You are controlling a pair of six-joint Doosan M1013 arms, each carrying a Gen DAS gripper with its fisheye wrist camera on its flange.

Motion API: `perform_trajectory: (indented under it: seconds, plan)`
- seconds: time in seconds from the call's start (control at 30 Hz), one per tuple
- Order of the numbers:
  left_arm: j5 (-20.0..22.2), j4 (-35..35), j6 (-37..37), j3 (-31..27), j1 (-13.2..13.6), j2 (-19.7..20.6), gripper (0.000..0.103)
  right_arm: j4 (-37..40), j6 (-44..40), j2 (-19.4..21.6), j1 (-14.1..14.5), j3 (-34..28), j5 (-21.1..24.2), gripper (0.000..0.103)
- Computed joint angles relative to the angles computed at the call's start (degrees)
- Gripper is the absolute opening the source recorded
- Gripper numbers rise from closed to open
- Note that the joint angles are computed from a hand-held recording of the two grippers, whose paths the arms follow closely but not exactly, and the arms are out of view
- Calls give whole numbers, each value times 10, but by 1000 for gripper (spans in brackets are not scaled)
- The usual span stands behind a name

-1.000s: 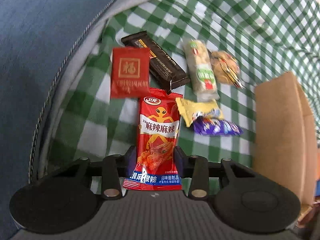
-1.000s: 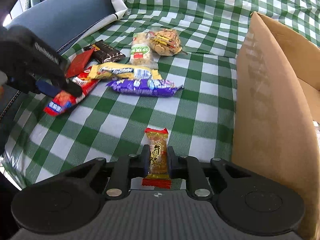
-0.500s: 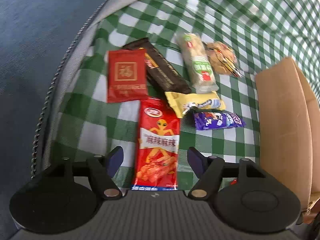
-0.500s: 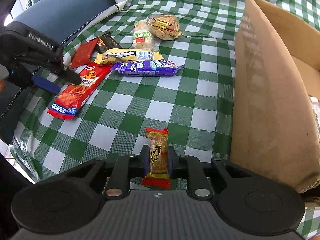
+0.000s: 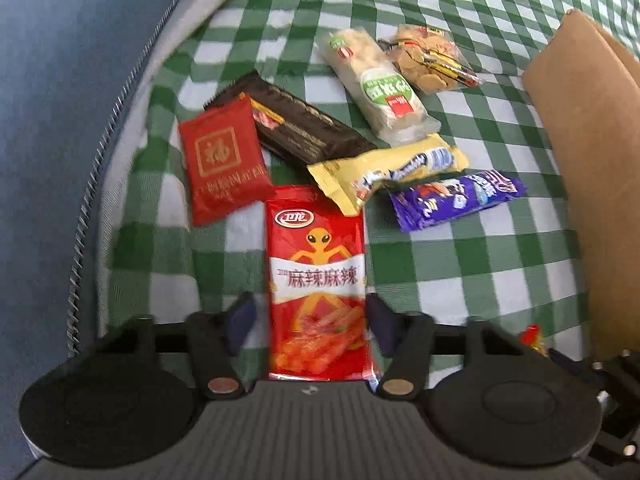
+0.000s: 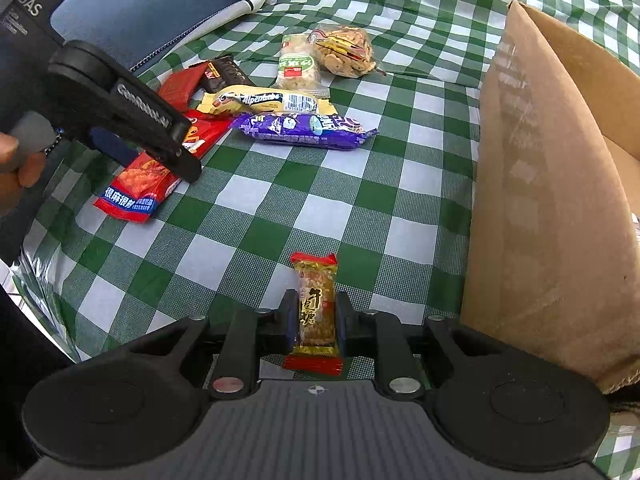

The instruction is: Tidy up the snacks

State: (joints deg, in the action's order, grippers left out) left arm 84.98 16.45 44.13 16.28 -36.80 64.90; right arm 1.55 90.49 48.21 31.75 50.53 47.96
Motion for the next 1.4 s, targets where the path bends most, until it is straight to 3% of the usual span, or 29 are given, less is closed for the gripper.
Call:
perform_trajectory:
  seconds: [0.17, 0.37, 0.47, 0.8, 1.1, 1.4]
  plan:
    - [-66, -20, -56, 77, 8, -42, 49, -11, -4, -3, 2, 6, -8, 19]
    - [-285, -44, -212, 276, 21, -151, 45, -40, 20, -11, 3, 19, -31, 18]
    - [-363, -38, -256, 328, 20, -180, 39, -68, 21, -19, 7, 30, -56, 18]
    - [-410, -10, -278, 329, 18, -182, 29, -110, 39, -45, 6, 42, -125, 18]
    - [-452, 112, -371, 354, 6, -198, 28, -126, 24, -70, -11, 58, -187, 18]
    - [-505, 164, -396, 343, -1, -190, 28, -199, 113, -74, -19, 80, -219, 17]
